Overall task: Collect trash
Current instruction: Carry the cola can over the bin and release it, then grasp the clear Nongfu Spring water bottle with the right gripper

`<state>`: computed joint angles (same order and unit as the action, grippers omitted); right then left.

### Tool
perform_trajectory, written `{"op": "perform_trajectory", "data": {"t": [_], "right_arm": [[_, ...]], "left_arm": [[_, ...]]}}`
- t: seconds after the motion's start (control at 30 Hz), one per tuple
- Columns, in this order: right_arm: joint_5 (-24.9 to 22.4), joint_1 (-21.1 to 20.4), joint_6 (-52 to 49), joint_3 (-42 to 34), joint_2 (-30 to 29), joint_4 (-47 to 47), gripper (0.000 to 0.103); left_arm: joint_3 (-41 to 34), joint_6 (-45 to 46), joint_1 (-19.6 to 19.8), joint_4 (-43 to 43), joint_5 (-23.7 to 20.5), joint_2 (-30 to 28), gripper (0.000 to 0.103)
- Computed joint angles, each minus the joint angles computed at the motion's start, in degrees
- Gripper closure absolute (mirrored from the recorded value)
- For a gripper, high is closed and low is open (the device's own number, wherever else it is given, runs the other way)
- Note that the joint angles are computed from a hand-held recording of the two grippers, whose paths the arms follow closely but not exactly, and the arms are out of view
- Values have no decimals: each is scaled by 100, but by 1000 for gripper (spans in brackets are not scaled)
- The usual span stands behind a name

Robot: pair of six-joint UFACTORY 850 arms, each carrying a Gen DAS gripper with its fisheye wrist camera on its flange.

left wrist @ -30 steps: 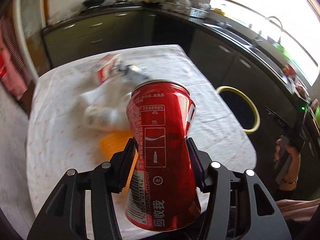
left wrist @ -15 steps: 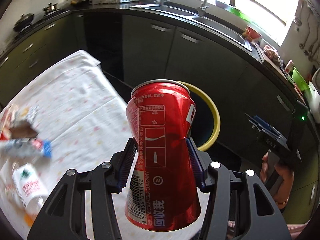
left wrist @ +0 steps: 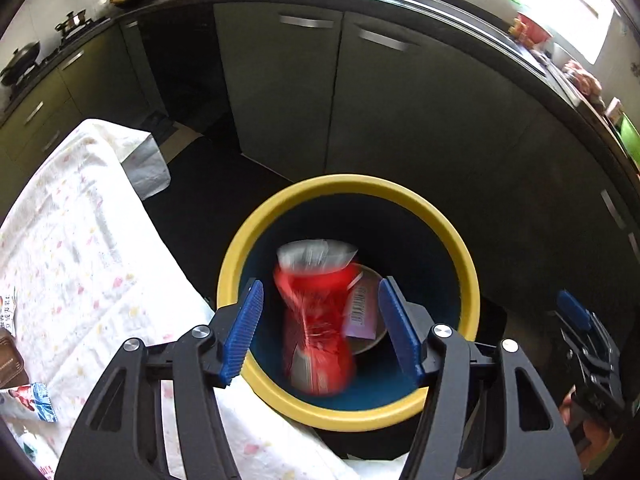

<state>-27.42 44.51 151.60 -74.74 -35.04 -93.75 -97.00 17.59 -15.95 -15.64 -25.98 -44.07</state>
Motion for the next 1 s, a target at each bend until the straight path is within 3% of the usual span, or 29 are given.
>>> {"op": "perform_trajectory", "data": {"t": [0.2, 0.47, 0.6, 0.8, 1.0], "right_arm": [[31, 11, 35, -9, 19, -110, 15], [69, 177, -779, -429, -141, 313, 15], [23, 307, -1542, -784, -264, 800, 15], [27, 583, -2964, -1635, -617, 1514, 15], [403, 899, -4963, -3054, -1362, 2673, 15]], "left_arm": [[851, 826, 141, -982, 458, 742, 34], [2669, 3427, 600, -3591, 895, 2365, 18], [3587, 4959, 1145, -5225, 1033, 3200, 12], [4895, 6884, 2363, -7204, 1112, 4460, 7], [5757, 8685, 3493, -8866, 1183, 5139, 5]]}}
